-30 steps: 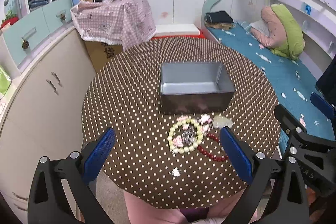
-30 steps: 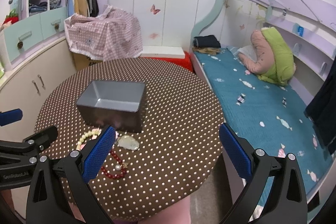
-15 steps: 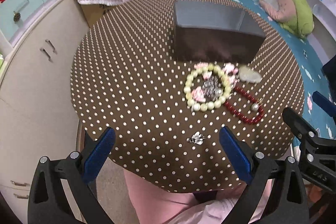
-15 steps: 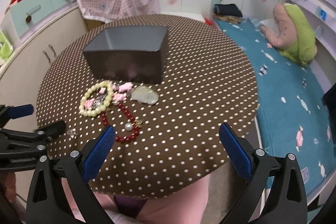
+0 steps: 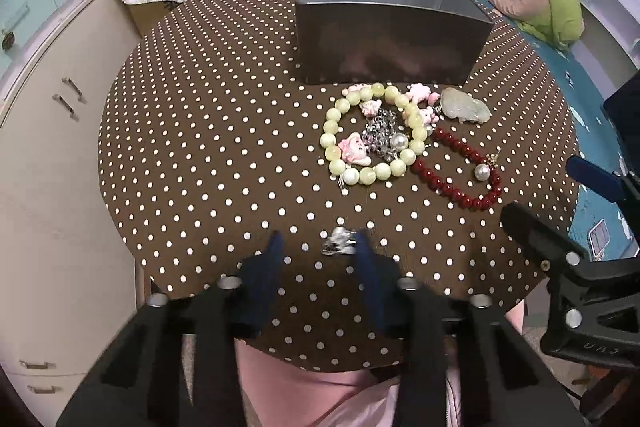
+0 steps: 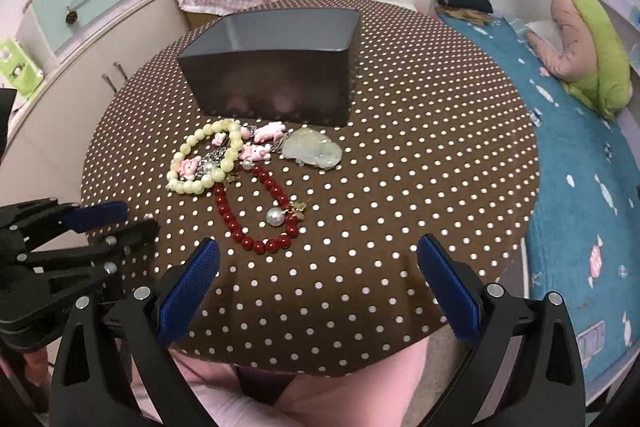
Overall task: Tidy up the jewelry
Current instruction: 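Lower the right tool onto the red bead bracelet and close it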
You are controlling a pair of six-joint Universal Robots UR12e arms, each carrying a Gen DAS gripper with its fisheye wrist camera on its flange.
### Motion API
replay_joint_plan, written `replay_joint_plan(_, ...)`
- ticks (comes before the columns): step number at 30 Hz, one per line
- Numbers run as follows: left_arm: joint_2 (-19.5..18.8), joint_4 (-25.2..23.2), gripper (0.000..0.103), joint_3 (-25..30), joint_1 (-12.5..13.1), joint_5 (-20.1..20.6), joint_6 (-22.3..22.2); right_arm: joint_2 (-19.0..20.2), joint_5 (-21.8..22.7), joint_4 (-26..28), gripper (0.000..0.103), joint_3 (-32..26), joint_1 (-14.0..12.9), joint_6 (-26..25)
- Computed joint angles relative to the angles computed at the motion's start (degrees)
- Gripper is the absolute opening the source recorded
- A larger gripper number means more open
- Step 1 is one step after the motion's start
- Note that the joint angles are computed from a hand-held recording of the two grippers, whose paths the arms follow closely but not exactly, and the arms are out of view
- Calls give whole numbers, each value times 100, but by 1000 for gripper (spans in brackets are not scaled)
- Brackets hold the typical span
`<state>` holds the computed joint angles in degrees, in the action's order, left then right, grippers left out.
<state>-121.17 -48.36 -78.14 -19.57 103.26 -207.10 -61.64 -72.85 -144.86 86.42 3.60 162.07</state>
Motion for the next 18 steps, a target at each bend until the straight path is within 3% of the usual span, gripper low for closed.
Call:
replay_joint_plan(2,-25,-47,14,50,-13,41,-55,25,32,66,96,-35,-1,47)
replay_joint_plan(5,-30,-15,14,60,14,-55,-35,57,90,130,88,-87,-9,122)
replay_joint_plan(7,-1,3,14,31,23,-94,-6,103,128,246,70,-170,-20,217)
replay_joint_plan(10,-1,45,14,23,32,-119,40,189,188,542,61,-319,-34,297)
replay_joint_plan(18,-19,77,14,41,21,-88,65,205,363,507,40,-295,-9,193)
